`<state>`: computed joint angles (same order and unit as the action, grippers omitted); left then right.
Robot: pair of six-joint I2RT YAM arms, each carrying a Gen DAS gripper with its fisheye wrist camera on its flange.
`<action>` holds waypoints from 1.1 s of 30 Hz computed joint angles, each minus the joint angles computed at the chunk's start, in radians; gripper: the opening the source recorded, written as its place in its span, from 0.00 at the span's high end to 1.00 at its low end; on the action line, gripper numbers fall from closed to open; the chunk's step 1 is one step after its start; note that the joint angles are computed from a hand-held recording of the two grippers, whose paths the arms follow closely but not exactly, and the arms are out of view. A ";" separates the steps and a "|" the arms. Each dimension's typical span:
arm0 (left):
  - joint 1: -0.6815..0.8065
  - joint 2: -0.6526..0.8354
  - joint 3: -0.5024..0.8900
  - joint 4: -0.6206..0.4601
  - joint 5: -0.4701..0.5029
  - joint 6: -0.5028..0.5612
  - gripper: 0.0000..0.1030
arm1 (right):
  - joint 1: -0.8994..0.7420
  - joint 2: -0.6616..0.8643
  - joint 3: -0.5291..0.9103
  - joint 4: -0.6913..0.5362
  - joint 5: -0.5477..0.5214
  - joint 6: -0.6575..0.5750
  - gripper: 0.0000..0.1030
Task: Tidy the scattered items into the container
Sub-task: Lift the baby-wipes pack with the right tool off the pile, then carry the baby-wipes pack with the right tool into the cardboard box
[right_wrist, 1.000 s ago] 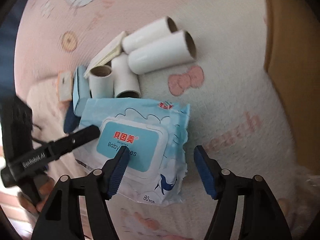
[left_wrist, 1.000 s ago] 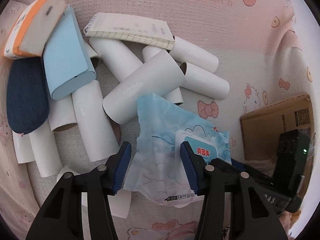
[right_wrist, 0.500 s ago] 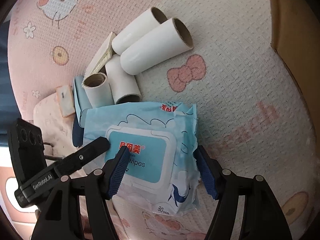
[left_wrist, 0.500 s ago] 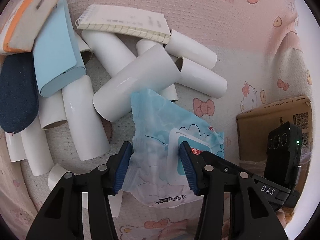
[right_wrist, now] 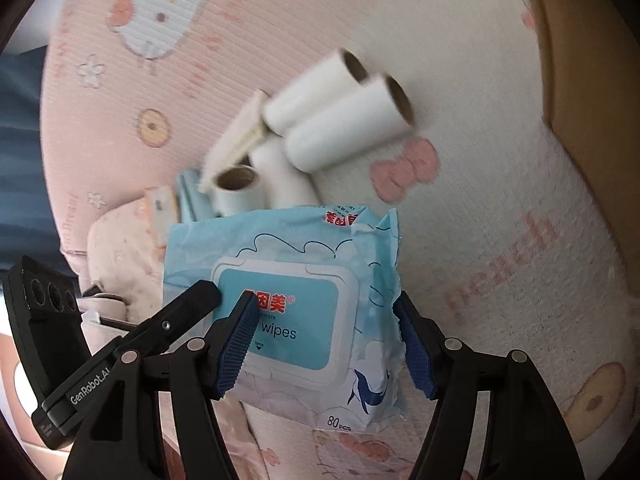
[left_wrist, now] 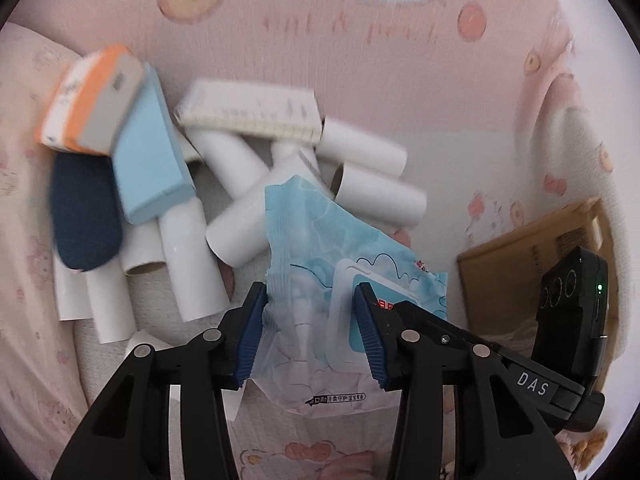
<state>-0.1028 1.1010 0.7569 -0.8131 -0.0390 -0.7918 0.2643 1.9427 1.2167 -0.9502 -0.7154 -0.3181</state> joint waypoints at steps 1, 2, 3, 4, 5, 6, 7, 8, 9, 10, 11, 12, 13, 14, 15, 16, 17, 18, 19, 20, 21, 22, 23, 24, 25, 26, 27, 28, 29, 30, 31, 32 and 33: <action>-0.018 -0.029 0.019 -0.028 -0.032 -0.015 0.53 | 0.005 -0.022 0.004 -0.005 -0.009 -0.003 0.35; -0.026 -0.047 0.029 -0.044 -0.048 -0.022 0.53 | 0.009 -0.042 0.009 -0.012 -0.017 -0.011 0.35; -0.036 -0.066 0.046 -0.065 -0.067 -0.035 0.53 | 0.014 -0.063 0.016 -0.022 -0.027 -0.016 0.35; -0.048 -0.088 0.069 -0.093 -0.090 -0.047 0.53 | 0.019 -0.081 0.028 -0.035 -0.038 -0.020 0.35; -0.057 -0.104 0.084 -0.113 -0.105 -0.053 0.53 | 0.023 -0.092 0.039 -0.046 -0.047 -0.023 0.36; -0.070 -0.119 0.103 -0.133 -0.125 -0.066 0.53 | 0.025 -0.107 0.057 -0.064 -0.062 -0.029 0.36; -0.081 -0.137 0.112 -0.151 -0.142 -0.079 0.53 | 0.031 -0.117 0.064 -0.072 -0.071 -0.034 0.36; -0.093 -0.154 0.125 -0.171 -0.161 -0.104 0.53 | 0.034 -0.125 0.080 -0.091 -0.084 -0.054 0.36; -0.099 -0.167 0.138 -0.189 -0.172 -0.122 0.53 | 0.034 -0.134 0.092 -0.110 -0.094 -0.073 0.36; -0.111 -0.177 0.155 -0.213 -0.187 -0.147 0.53 | 0.041 -0.144 0.095 -0.117 -0.099 -0.081 0.36; -0.118 -0.179 0.166 -0.229 -0.194 -0.155 0.53 | 0.048 -0.153 0.102 -0.128 -0.103 -0.091 0.36; -0.127 -0.175 0.179 -0.239 -0.202 -0.165 0.53 | 0.044 -0.156 0.116 -0.152 -0.106 -0.113 0.36; -0.145 -0.179 0.194 -0.262 -0.217 -0.190 0.53 | 0.052 -0.164 0.121 -0.161 -0.108 -0.121 0.36; -0.163 -0.185 0.209 -0.284 -0.231 -0.212 0.53 | 0.052 -0.167 0.135 -0.186 -0.114 -0.141 0.35; -0.188 -0.186 0.232 -0.310 -0.252 -0.236 0.53 | 0.049 -0.171 0.146 -0.208 -0.122 -0.159 0.36; -0.208 -0.185 0.250 -0.330 -0.269 -0.252 0.53 | 0.058 -0.180 0.148 -0.208 -0.127 -0.153 0.36; -0.232 -0.177 0.276 -0.353 -0.291 -0.268 0.53 | 0.054 -0.183 0.162 -0.232 -0.137 -0.172 0.36; -0.251 -0.171 0.294 -0.368 -0.309 -0.277 0.53 | 0.048 -0.184 0.173 -0.252 -0.147 -0.186 0.36; -0.270 -0.156 0.317 -0.381 -0.326 -0.283 0.53 | 0.037 -0.186 0.183 -0.275 -0.153 -0.206 0.36; -0.288 -0.140 0.341 -0.388 -0.342 -0.295 0.53 | 0.025 -0.187 0.199 -0.296 -0.163 -0.221 0.36; -0.305 -0.118 0.370 -0.393 -0.356 -0.305 0.53 | 0.015 -0.189 0.211 -0.310 -0.167 -0.233 0.36; -0.329 -0.099 0.397 -0.400 -0.374 -0.317 0.53 | 0.003 -0.195 0.227 -0.322 -0.171 -0.244 0.36; -0.345 -0.083 0.416 -0.399 -0.388 -0.320 0.53 | -0.010 -0.200 0.242 -0.331 -0.178 -0.251 0.36; -0.374 -0.062 0.444 -0.405 -0.410 -0.330 0.53 | -0.029 -0.201 0.267 -0.355 -0.186 -0.266 0.36; -0.401 -0.035 0.477 -0.407 -0.430 -0.332 0.53 | -0.048 -0.198 0.292 -0.377 -0.194 -0.279 0.36; -0.423 -0.008 0.508 -0.404 -0.447 -0.326 0.53 | -0.073 -0.190 0.326 -0.406 -0.208 -0.294 0.36; -0.442 0.015 0.535 -0.399 -0.459 -0.319 0.53 | -0.089 -0.184 0.346 -0.420 -0.216 -0.300 0.36; -0.455 0.040 0.562 -0.389 -0.464 -0.307 0.53 | -0.113 -0.174 0.380 -0.445 -0.226 -0.312 0.36; -0.464 0.064 0.587 -0.373 -0.465 -0.292 0.53 | -0.135 -0.167 0.408 -0.464 -0.233 -0.323 0.36; -0.469 0.091 0.608 -0.346 -0.459 -0.276 0.53 | -0.165 -0.160 0.443 -0.482 -0.238 -0.336 0.36; -0.473 0.109 0.618 -0.319 -0.453 -0.266 0.53 | -0.183 -0.155 0.467 -0.487 -0.236 -0.333 0.36; -0.475 0.134 0.629 -0.286 -0.439 -0.251 0.53 | -0.206 -0.147 0.497 -0.492 -0.229 -0.328 0.36; -0.470 0.160 0.641 -0.258 -0.414 -0.236 0.53 | -0.224 -0.137 0.527 -0.502 -0.220 -0.324 0.36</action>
<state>-0.5733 1.2615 1.3979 -1.0708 -0.4526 -1.0273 0.0404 1.8060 1.7439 -1.4522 -0.9349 -0.6424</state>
